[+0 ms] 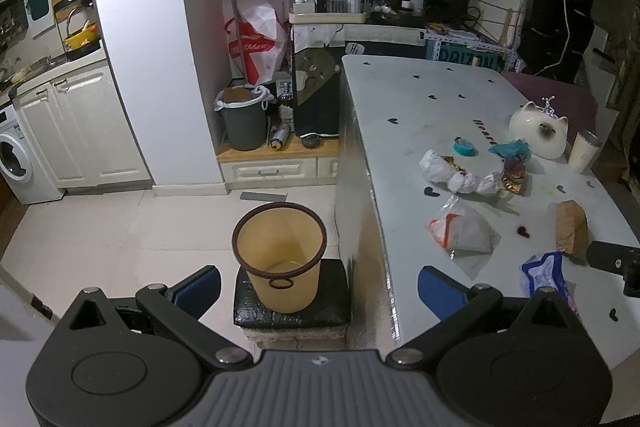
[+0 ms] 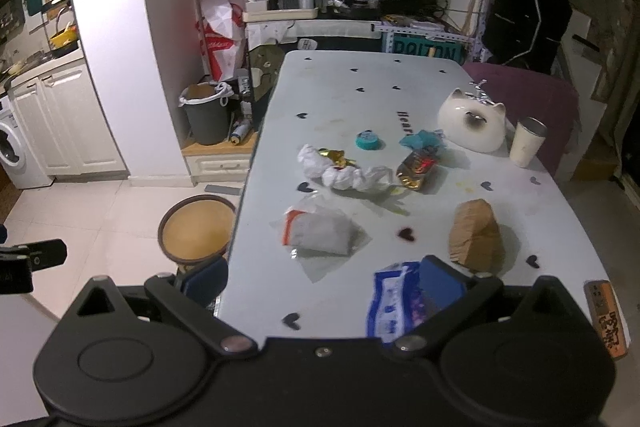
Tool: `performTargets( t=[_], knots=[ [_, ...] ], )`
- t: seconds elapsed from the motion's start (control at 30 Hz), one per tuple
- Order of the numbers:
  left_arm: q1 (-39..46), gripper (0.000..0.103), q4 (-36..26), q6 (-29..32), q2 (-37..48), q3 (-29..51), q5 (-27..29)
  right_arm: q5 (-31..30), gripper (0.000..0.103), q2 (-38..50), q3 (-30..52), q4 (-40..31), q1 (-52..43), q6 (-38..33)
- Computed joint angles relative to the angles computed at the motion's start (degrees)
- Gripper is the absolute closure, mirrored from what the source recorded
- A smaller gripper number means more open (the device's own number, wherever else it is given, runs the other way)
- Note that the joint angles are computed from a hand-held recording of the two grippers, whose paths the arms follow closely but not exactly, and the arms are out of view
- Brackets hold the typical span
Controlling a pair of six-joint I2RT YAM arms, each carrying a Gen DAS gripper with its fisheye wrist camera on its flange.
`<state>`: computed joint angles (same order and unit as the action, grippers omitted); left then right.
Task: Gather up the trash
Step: 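Move the right tool to the blue wipes packet while the left tool approaches the clear bag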
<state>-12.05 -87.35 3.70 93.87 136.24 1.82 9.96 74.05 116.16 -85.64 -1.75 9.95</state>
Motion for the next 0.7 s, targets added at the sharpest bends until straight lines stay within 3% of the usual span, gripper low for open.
performTargets(
  t=[0.4, 0.7],
  knots=[
    [-14.42, 0.000, 4.04, -7.47, 5.19, 2.62, -7.24, -17.03, 0.000, -0.09, -5.84, 5.71, -26.23, -14.92],
    [-19.17, 0.000, 7.21, -8.07, 10.72, 6.16, -6.04, -23.56, 0.000, -0.42, -17.19, 12.57, -38.23, -21.32]
  ],
)
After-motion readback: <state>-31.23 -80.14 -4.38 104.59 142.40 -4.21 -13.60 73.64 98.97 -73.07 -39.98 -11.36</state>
